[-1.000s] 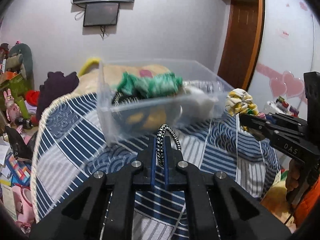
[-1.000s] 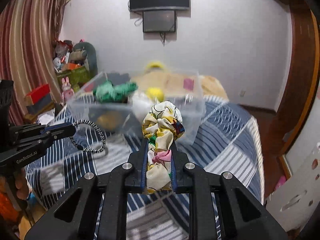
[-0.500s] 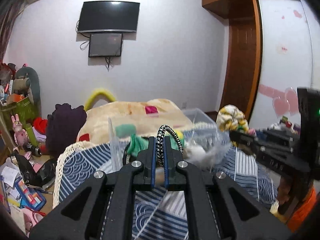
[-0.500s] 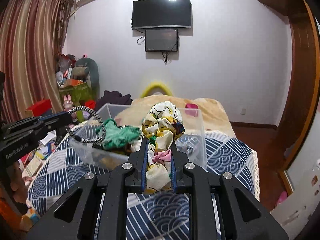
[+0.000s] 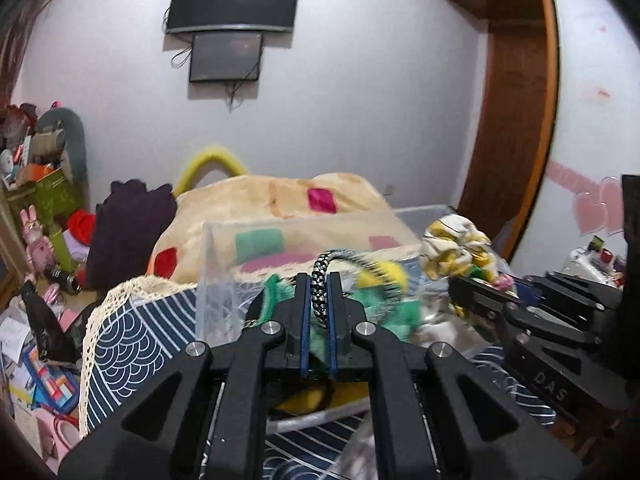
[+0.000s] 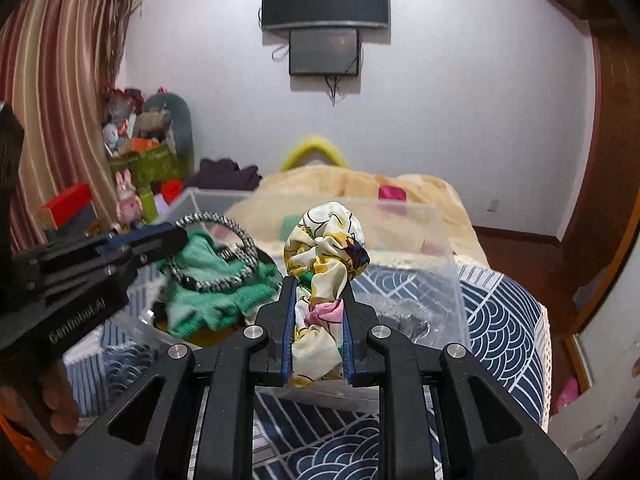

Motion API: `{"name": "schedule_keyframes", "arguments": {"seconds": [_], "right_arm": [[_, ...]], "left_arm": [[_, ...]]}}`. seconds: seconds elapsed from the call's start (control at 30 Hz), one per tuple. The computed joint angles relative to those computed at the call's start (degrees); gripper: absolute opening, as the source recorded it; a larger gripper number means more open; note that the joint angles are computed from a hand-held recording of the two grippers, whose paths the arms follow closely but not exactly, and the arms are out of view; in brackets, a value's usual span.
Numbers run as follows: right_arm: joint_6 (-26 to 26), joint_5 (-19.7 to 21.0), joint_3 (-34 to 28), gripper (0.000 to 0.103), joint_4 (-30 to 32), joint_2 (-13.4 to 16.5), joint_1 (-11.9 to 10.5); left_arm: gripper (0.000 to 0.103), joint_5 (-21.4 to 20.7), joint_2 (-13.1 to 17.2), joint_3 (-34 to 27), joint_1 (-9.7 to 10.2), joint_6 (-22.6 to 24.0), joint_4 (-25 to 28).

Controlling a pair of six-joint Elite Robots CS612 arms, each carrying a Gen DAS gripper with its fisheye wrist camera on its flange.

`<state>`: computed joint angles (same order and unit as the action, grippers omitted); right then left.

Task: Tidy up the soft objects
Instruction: 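Drop the scrunchie into the box with the right tool while the left tool drops the bracelet in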

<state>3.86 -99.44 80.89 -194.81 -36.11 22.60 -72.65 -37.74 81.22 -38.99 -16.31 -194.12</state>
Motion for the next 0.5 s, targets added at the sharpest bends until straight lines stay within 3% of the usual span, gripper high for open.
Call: {"name": "schedule_keyframes", "arguments": {"seconds": [0.13, 0.2, 0.27, 0.33, 0.5], "right_arm": [[0.38, -0.83, 0.05, 0.029, 1.06, -0.02, 0.03], [0.71, -0.63, 0.59, 0.038, 0.87, -0.35, -0.04], [1.09, -0.77, 1.3, 0.053, 0.05, -0.72, -0.13], [1.43, -0.67, 2.14, 0.057, -0.94, -1.13, -0.18], [1.74, -0.58, 4.54, 0.069, -3.76, -2.53, -0.29]], "left_arm": [[0.008, -2.57, 0.4, -0.47, 0.68, -1.33, 2.71], [0.016, -1.48, 0.36, -0.22, 0.53, -0.79, 2.92], [0.033, -1.26, 0.11, 0.5, 0.39, -0.61, 2.11], [0.04, -1.62, -0.25, 1.36, 0.33, -0.78, 1.07], [0.046, -2.21, -1.55, 3.82, 0.02, -0.39, -1.26]]}}
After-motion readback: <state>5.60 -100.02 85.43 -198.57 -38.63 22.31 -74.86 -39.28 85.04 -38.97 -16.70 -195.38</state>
